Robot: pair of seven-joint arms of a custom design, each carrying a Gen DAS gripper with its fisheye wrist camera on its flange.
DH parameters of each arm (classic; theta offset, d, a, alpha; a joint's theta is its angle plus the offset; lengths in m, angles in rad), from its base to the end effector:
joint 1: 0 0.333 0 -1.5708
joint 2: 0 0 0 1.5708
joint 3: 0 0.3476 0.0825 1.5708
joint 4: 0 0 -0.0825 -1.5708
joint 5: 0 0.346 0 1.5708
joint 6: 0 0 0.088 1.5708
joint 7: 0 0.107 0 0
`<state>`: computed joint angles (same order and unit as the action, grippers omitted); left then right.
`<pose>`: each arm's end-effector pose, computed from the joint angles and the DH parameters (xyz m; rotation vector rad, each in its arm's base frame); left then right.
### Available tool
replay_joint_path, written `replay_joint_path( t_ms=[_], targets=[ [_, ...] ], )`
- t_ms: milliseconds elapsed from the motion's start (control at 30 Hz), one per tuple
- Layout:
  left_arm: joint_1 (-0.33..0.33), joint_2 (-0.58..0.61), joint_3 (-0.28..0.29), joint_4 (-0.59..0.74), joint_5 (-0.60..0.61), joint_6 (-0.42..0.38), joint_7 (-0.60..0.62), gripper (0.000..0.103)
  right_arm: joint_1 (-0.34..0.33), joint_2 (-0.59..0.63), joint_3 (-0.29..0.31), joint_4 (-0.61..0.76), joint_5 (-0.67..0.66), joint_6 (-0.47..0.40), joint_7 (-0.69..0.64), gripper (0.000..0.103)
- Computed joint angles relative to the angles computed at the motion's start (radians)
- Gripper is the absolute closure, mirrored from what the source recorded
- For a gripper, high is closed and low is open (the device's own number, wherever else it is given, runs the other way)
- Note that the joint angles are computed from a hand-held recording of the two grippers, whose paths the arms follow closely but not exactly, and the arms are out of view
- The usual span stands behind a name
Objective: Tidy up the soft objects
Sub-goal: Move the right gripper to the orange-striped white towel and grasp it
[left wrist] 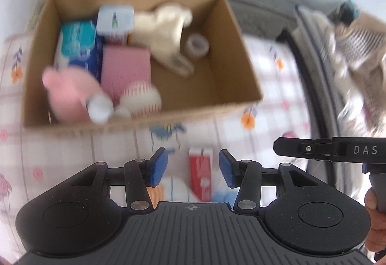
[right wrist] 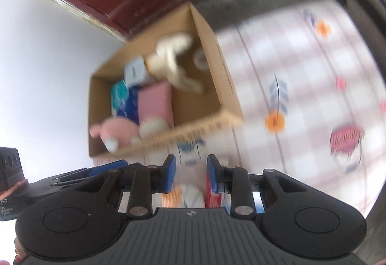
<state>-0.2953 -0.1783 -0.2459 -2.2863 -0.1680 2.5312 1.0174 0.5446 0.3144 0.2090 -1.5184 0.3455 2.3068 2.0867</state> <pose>0.4127 -0.2532 0.5194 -2.2864 2.0191 -0.6602 0.4973 0.4452 0.5785 -1.8701 1.7956 0.3899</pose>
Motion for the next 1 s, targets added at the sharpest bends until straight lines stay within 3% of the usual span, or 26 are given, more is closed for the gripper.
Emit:
replay_joint_path(
  t_ms=[233, 500, 533, 600, 667, 900, 1000],
  targets=[
    [-0.017, 0.038, -0.030, -0.013, 0.079, -0.061, -0.054, 0.056, -0.002, -0.012, 0.027, -0.116, 0.108, 0.032, 0.008, 0.072],
    [-0.051, -0.028, 0.000, -0.066, -0.094, -0.160, 0.000, 0.056, -0.015, -0.033, 0.051, -0.185, 0.255, 0.009, -0.007, 0.071],
    [-0.057, -0.035, 0.007, -0.074, -0.137, -0.167, 0.019, 0.056, -0.018, -0.034, 0.055, -0.192, 0.281, 0.002, -0.017, 0.070],
    [-0.071, -0.046, 0.019, -0.099, -0.233, -0.168, 0.063, 0.056, -0.019, -0.040, 0.057, -0.207, 0.315, -0.014, -0.021, 0.056],
    [-0.076, -0.043, 0.020, -0.109, -0.286, -0.176, 0.089, 0.055, -0.014, -0.046, 0.055, -0.220, 0.330, -0.020, -0.024, 0.052],
    [-0.076, -0.011, 0.005, -0.139, -0.351, -0.136, 0.121, 0.055, 0.007, 0.010, 0.058, -0.185, 0.323, -0.037, -0.062, 0.052],
    [-0.072, 0.011, 0.000, -0.135, -0.344, -0.135, 0.127, 0.055, 0.023, 0.050, 0.052, -0.140, 0.262, -0.079, -0.048, 0.052]
  ],
)
